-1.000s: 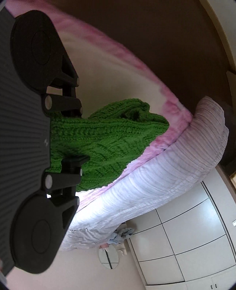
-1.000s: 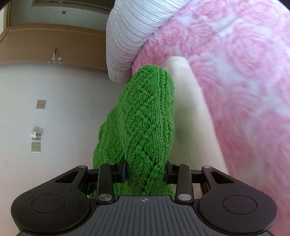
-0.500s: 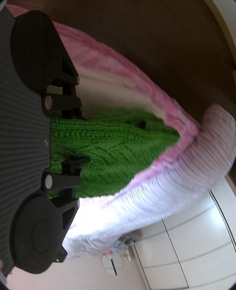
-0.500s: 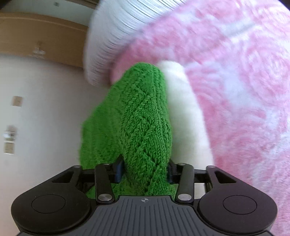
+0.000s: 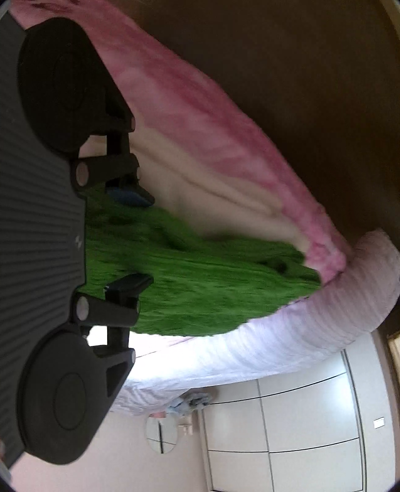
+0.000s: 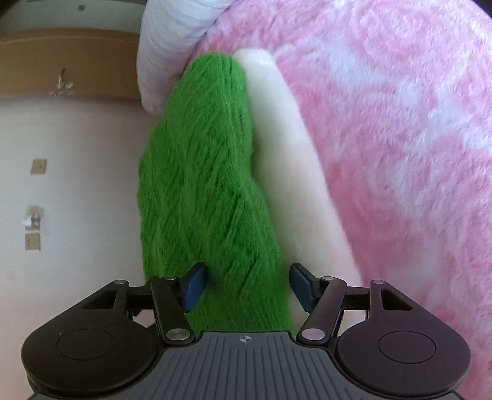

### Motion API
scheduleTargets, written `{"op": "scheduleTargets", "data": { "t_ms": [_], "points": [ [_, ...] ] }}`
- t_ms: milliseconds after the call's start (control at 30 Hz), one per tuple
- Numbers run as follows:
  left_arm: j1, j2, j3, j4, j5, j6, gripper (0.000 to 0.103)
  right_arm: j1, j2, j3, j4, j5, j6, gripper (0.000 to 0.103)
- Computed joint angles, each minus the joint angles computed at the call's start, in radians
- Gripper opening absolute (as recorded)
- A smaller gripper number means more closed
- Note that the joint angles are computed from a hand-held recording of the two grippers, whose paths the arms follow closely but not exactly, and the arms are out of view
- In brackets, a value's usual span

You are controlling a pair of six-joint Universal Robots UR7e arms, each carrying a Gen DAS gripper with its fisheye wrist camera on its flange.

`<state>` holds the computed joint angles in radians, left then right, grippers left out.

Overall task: Fold clothes
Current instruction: 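Lower the green vest onto the folded white towel with both grippers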

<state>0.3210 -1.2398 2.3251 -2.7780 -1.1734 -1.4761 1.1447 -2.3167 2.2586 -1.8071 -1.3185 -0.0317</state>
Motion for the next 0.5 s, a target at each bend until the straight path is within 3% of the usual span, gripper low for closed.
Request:
{"op": "scheduleTargets", "data": {
  "t_ms": [100, 167, 367, 500],
  "points": [
    [-0.015, 0.001, -0.009, 0.022, 0.018, 0.029, 0.023, 0.094, 0.043, -0.024, -0.021, -0.096, 0.01, 0.032],
    [-0.031, -0.01, -0.017, 0.047, 0.033, 0.032, 0.02, 0.139, 0.064, -0.05, -0.011, -0.135, 0.022, 0.026],
    [-0.089, -0.05, -0.029, 0.211, 0.058, 0.014, 0.019, 0.196, 0.07, -0.072, 0.018, -0.181, 0.045, 0.025],
    [-0.098, -0.005, -0.089, 0.358, 0.094, 0.035, 0.024, 0.245, 0.065, -0.005, -0.074, -0.276, 0.018, 0.036]
  ]
}}
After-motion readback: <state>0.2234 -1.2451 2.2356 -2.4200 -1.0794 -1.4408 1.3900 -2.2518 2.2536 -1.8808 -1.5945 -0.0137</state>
